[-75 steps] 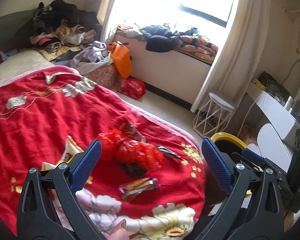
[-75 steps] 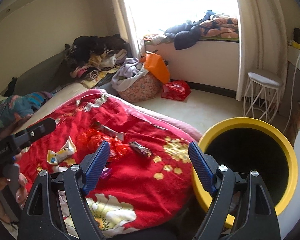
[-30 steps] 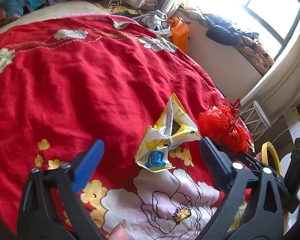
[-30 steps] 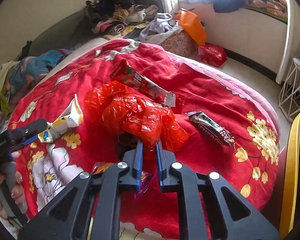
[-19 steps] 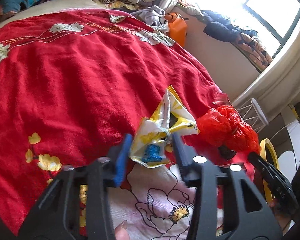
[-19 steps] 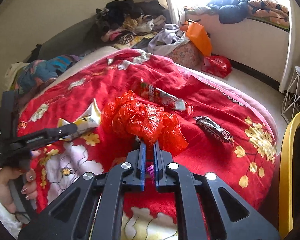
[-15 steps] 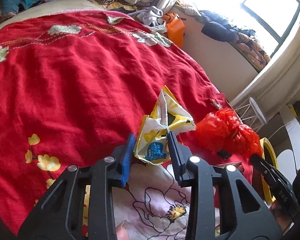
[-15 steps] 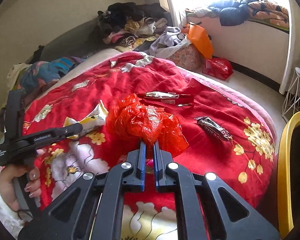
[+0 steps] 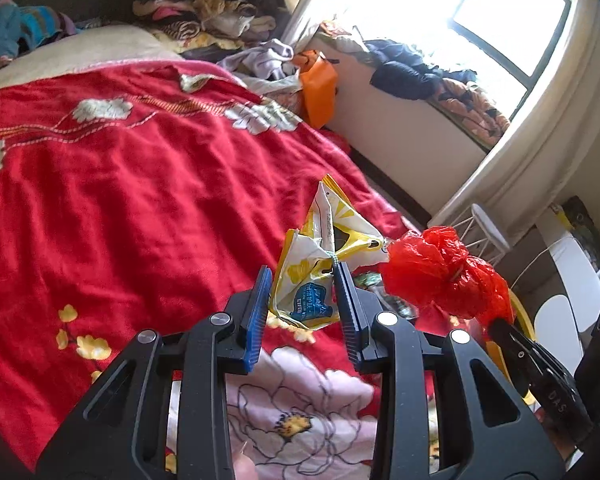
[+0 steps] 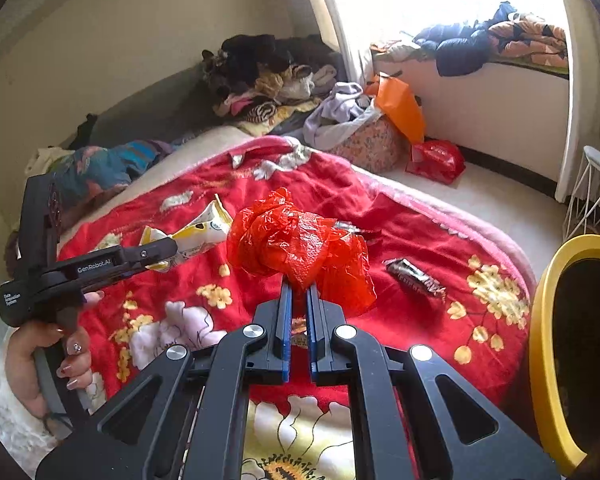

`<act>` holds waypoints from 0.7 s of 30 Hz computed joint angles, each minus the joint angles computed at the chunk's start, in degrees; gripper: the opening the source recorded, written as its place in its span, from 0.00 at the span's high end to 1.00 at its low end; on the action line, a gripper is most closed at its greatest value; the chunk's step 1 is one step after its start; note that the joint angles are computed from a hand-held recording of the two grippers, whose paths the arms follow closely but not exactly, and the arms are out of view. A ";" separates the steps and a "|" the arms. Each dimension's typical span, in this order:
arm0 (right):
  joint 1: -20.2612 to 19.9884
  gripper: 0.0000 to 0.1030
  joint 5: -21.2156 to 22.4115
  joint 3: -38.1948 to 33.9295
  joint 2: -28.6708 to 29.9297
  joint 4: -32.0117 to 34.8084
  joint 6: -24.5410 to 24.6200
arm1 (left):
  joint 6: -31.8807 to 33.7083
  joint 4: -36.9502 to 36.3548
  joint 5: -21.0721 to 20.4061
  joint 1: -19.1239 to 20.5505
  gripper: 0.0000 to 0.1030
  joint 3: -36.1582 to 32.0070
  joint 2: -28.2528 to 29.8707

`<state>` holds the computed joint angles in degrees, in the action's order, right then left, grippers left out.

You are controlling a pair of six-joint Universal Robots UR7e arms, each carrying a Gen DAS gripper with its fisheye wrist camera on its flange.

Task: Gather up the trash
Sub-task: 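Carry the snack wrapper and red bag over the yellow bin with both grippers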

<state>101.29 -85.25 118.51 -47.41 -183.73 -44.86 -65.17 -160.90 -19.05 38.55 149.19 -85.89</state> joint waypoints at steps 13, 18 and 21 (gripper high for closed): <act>-1.11 0.94 2.51 1.80 -3.52 -4.74 0.99 | 5.31 -4.71 0.78 -2.68 0.75 -1.22 1.60; -1.84 0.94 3.32 1.91 -4.64 -6.04 2.08 | 7.52 -7.28 1.23 -3.65 0.75 -1.48 2.31; -2.23 0.94 3.65 1.98 -5.22 -6.84 2.83 | 8.48 -8.07 1.15 -4.22 0.75 -1.67 2.54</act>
<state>99.06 -81.60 120.49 -52.63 -190.57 -42.03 -56.69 -168.97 -17.90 34.33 147.52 -83.35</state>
